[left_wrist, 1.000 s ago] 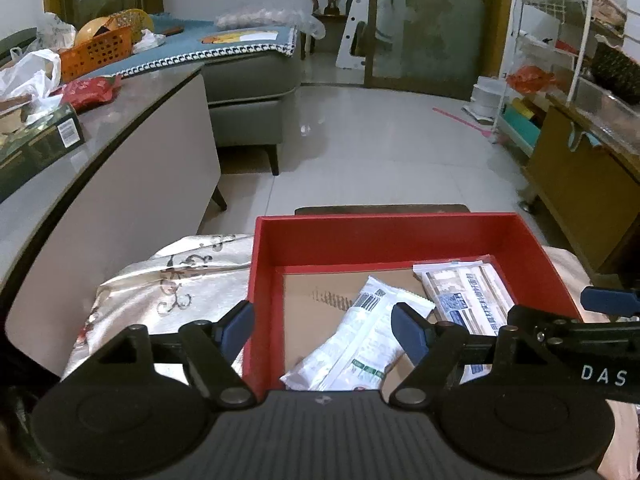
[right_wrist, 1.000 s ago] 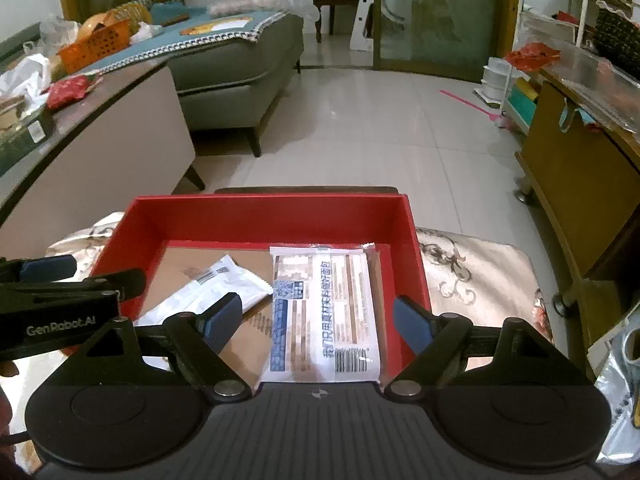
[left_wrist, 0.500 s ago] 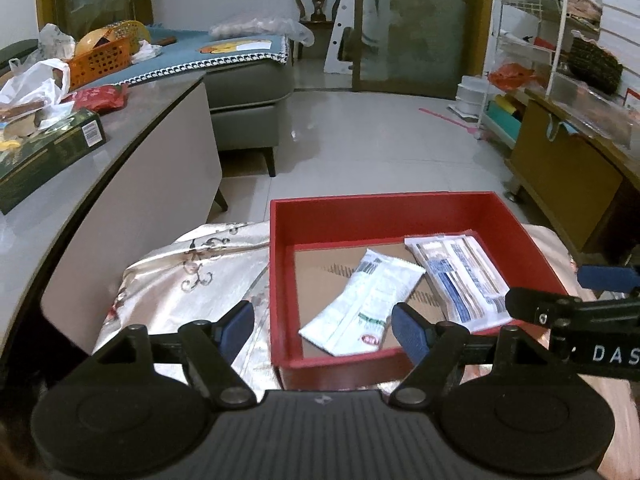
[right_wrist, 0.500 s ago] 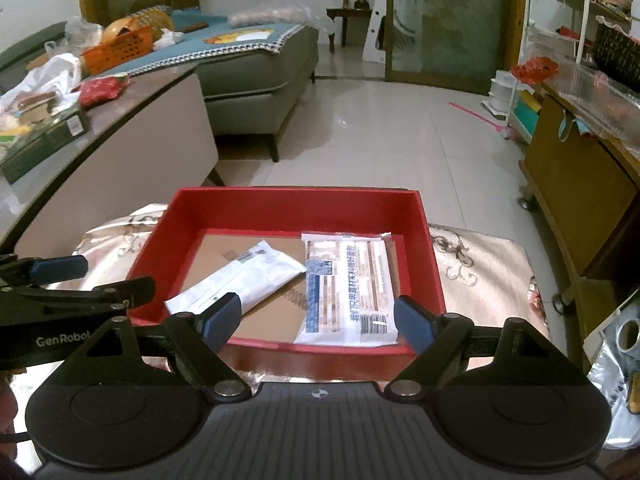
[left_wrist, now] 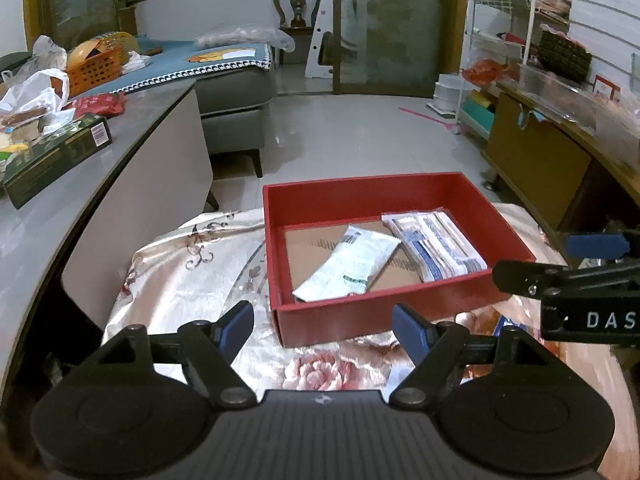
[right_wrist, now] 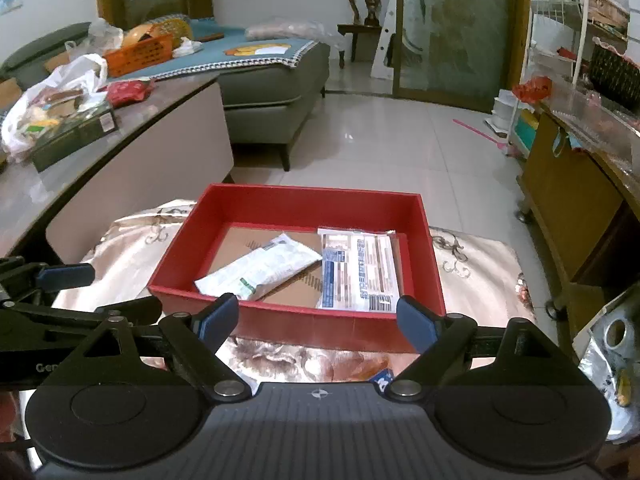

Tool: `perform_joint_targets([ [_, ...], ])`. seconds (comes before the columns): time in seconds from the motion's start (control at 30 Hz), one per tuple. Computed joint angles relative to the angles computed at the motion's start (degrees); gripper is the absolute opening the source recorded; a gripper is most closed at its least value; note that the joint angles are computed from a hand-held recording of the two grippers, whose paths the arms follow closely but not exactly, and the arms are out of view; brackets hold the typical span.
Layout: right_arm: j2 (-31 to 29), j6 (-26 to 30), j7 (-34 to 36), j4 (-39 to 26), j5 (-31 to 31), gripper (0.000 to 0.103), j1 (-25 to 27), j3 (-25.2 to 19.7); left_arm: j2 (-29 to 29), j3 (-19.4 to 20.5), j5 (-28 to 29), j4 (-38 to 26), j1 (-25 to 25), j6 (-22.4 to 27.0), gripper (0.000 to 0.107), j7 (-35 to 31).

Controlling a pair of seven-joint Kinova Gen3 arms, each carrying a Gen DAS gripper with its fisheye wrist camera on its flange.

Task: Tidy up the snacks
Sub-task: 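Move both tools back to the remaining snacks beside the box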

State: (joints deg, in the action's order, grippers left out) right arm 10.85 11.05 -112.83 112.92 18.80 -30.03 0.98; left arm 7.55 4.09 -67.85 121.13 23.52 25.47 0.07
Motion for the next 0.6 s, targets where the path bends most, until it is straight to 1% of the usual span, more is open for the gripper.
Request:
perform_joint_targets([
  [0.13, -1.19, -0.17, -0.39, 1.15, 0.4, 0.09, -0.15, -0.1, -1.14, 0.34, -0.07, 1.32, -0.06, 0.22, 0.07, 0.54],
  [0.23, -1.88, 0.02, -0.01, 2.06, 0.07, 0.09, 0.68, -1.11, -2.0, 0.9, 0.62, 2.38, -0.59, 0.55, 0.07, 0.28],
  [0.37, -2.13, 1.31, 3.82, 2.68, -3.29, 0.09, 3.9, -4.72, -3.75, 1.44, 4.12, 4.12, -2.41, -0.67, 0.07, -2.54],
  [0.47, -2.31, 2.12, 6.43, 2.94, -5.31, 0.09, 5.0, -6.31, -4.54, 2.0, 6.04, 5.29, -3.44, -0.31, 0.07, -4.38],
  [0.6, -2.67, 2.97, 10.0, 3.31, -8.52, 0.09, 5.99, -8.14, -5.45, 2.39, 12.28, 6.67, -5.29, -0.76, 0.07, -9.56],
])
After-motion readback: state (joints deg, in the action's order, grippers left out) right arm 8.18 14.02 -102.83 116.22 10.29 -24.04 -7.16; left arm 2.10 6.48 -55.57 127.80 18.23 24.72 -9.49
